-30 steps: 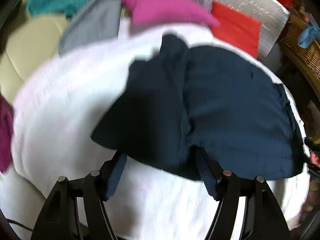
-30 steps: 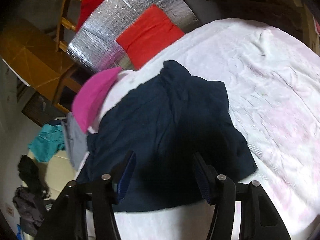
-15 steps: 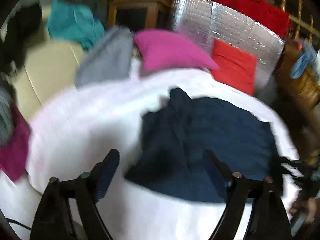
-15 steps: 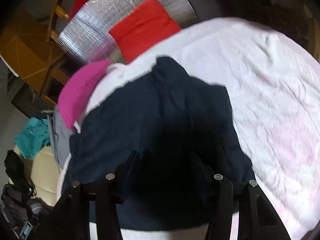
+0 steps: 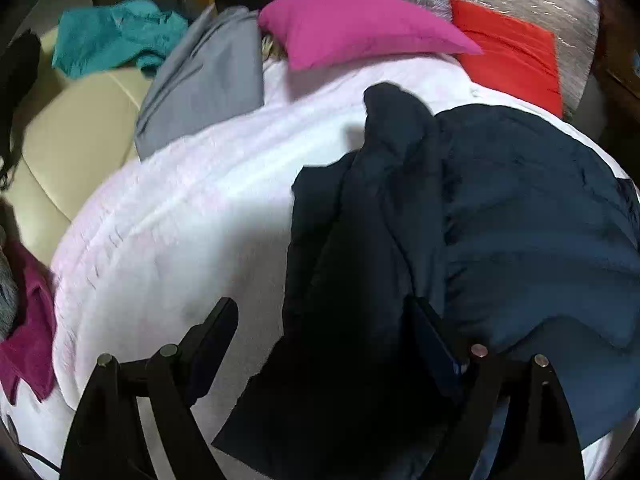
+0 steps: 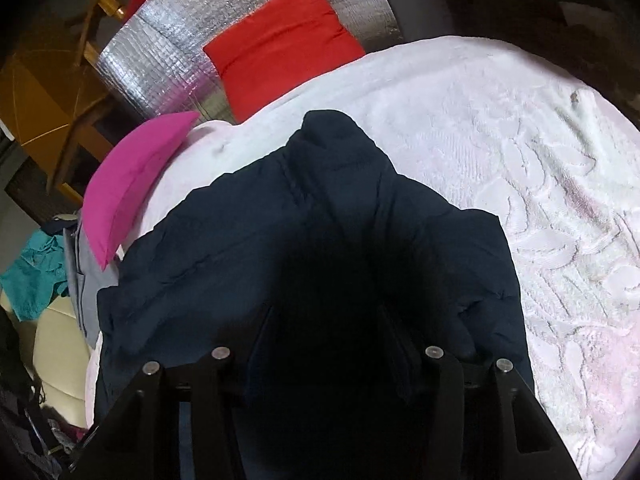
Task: Fold large clothes
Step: 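Press and smooth the folded jacket flat with both grippers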
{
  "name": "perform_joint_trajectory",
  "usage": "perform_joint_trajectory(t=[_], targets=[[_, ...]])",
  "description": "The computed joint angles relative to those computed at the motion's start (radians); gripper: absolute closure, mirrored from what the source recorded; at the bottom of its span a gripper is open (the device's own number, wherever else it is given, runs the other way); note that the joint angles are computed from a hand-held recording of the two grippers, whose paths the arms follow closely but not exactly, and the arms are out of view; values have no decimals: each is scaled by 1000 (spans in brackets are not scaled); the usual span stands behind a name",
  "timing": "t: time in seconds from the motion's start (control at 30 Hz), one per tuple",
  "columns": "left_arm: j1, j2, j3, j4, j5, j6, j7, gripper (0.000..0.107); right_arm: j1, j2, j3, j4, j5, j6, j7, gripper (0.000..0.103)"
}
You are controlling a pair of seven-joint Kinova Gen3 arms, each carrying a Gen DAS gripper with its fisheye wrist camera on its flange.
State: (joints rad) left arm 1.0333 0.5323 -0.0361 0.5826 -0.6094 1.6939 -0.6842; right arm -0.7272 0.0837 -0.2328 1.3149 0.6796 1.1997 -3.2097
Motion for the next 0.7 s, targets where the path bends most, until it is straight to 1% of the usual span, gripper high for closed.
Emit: perform_joint_trajectory(t=[0.1, 0.17, 0.2, 0.27, 0.37, 0.43, 0.5, 0.57, 0.63, 0.7], targets=[[44, -10, -12, 6, -51, -13, -11, 20, -26, -29, -24, 18, 36, 21, -34, 48], [79, -47, -18, 58, -86, -55, 25, 20, -56, -50, -61, 29, 78, 57, -58, 48], [92, -68, -15, 91, -104, -77, 48, 20, -73, -54, -81, 30, 98, 82, -68, 48], [102, -88, 0, 117, -134, -95, 75, 20, -105, -55, -115, 26, 125, 131, -77, 48], [133, -95, 12, 121, -199, -84, 93, 20, -166, -32, -147, 3, 144, 223, -74, 48], [153, -93, 13, 114, -239, -73, 92, 20, -194, -11, -145, -7, 125, 259, -68, 48], [163, -99, 13, 132, -265, -78, 105, 20, -199, 7, -124, -12, 84, 268, -51, 48], [165, -109, 21, 148, -279, -85, 112, 20, -190, 13, -96, 5, 49, 236, -51, 46], [167, -107, 28, 141, -289, -74, 110, 20, -186, 15, -81, 16, 49, 215, -59, 42], [174, -109, 30, 138, -300, -67, 111, 20, -188, 32, -73, -19, 37, 240, -37, 40]])
